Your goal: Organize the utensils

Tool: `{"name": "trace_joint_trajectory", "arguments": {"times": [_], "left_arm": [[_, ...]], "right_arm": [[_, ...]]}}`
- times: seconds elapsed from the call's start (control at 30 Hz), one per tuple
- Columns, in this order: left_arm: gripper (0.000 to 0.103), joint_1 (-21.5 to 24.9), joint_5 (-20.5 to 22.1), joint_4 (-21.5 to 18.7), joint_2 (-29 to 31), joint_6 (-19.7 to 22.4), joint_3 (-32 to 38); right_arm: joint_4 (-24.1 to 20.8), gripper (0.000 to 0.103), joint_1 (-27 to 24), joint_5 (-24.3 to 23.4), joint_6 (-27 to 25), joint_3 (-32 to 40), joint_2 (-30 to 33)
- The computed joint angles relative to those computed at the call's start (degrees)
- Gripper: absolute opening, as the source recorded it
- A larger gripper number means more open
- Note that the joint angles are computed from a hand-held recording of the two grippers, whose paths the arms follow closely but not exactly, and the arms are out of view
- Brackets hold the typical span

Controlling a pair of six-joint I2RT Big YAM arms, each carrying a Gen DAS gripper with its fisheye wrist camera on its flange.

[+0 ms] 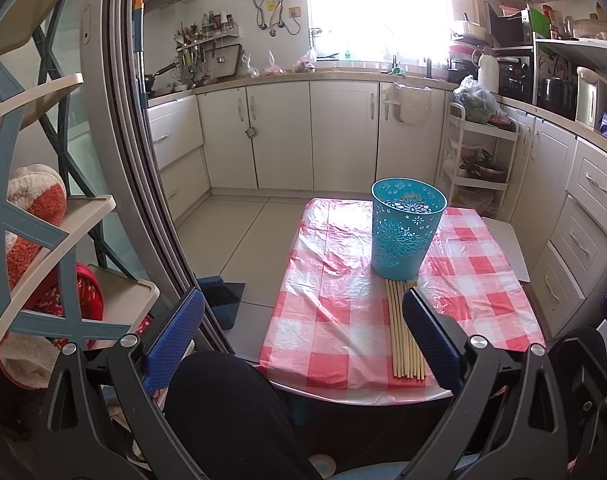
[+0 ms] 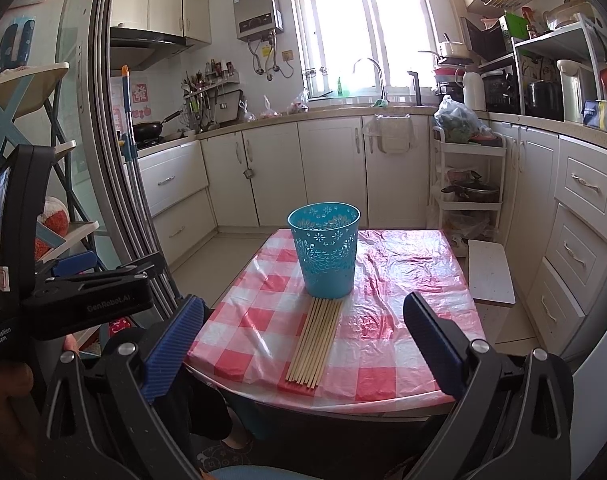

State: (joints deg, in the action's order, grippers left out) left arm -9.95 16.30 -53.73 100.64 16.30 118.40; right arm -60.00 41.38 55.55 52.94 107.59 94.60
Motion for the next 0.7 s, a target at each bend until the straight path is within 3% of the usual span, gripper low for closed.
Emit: {"name": "trace_joint_trajectory", "arguments": {"times": [0.63, 0.7], "left_arm": [[0.095, -0.46, -0.29, -1.79, 3.07, -0.21, 3.02], [0.095, -0.68, -0.5, -2.08, 3.8, -0.06, 3.57]], "right_arm": [[0.59, 0.096, -1.59, -2.19, -0.06, -0.39, 0.56], [3.52, 0.096, -2.01, -1.47, -1.89, -1.84, 0.24]]}}
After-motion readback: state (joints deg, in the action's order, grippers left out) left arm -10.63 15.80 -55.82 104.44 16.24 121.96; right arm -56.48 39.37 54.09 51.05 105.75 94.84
